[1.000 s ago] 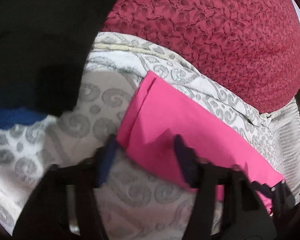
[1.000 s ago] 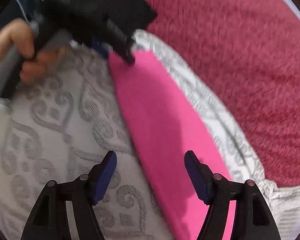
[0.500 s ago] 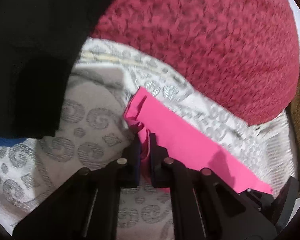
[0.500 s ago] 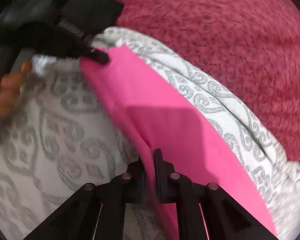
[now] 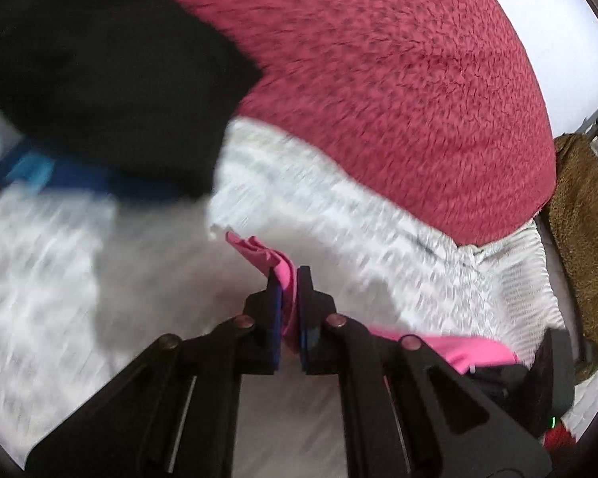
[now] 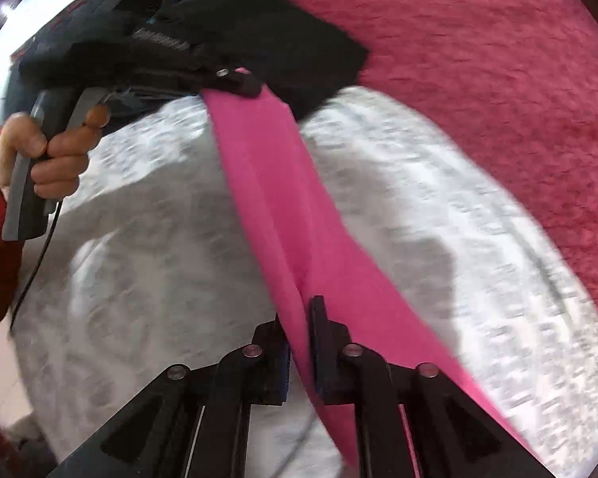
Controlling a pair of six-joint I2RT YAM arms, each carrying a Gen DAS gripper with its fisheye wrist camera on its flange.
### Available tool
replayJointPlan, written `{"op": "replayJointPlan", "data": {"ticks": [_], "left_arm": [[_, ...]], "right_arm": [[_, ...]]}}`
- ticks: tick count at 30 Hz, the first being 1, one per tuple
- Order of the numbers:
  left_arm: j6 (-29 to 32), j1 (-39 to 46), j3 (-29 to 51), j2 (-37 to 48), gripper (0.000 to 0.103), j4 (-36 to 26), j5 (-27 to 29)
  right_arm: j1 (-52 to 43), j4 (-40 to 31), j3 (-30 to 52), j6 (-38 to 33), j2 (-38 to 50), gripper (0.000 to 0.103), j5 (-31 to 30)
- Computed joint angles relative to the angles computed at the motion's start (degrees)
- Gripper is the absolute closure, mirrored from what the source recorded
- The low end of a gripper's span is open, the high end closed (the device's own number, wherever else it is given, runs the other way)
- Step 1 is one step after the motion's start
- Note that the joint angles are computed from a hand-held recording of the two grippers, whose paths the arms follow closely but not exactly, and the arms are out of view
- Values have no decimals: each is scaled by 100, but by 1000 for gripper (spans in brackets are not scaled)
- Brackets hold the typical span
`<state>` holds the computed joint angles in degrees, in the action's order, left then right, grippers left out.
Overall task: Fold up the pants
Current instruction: 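Grasp the folded pants end with the left tool while the right tool grasps the strip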
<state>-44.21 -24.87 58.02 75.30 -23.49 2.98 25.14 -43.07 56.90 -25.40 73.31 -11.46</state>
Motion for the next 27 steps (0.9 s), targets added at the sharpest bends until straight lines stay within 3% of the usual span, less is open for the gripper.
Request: {"op": "replayJointPlan", "data": {"ticks": [3, 6, 9, 10, 13, 16, 20, 22, 23, 24, 25, 26, 27], "left_arm": [[-658, -27, -1508, -1198, 95, 356, -52], [-932, -178, -2176, -1637, 95, 334, -783], [-1115, 403, -2719, -1922, 95, 1107, 104], [-1118, 438, -2747, -1924, 93, 1222, 130], [-924, 308, -2454, -1538, 72, 1017, 36], [-609, 68, -2079, -1221, 71, 802, -143], [-59, -209, -1530, -580, 49, 553, 70], [140, -492, -1295, -273, 49, 379, -267], [225, -601, -1157, -123, 49, 279, -450], [220, -631, -1144, -98, 49, 290, -492], [214, -611, -1182, -118, 68, 341, -460], [207, -549, -1216, -119, 95, 361, -356], [157, -463, -1260, -122, 96, 382, -225]], "right_arm": [[409, -181, -296, -135, -135, 57, 138], [244, -161, -345, -252, -394, 44, 29], [-564, -295, 32, -199, -317, 29, -613], [-778, -252, 164, -115, -200, 28, -694], [-1109, -114, 559, 43, 351, 28, -648], [-1114, -282, 1078, -128, 1156, 28, -867], [-814, -401, 1444, -420, 1870, 28, -963], [-712, -372, 1624, -451, 2217, 28, -908], [-664, -341, 1665, -409, 2365, 31, -892], [-626, -329, 1681, -342, 2458, 60, -877], [-589, -400, 1779, -284, 2625, 82, -880], [-583, -349, 1792, -143, 2641, 87, -916], [-586, -317, 1817, -91, 2613, 93, -972]]}}
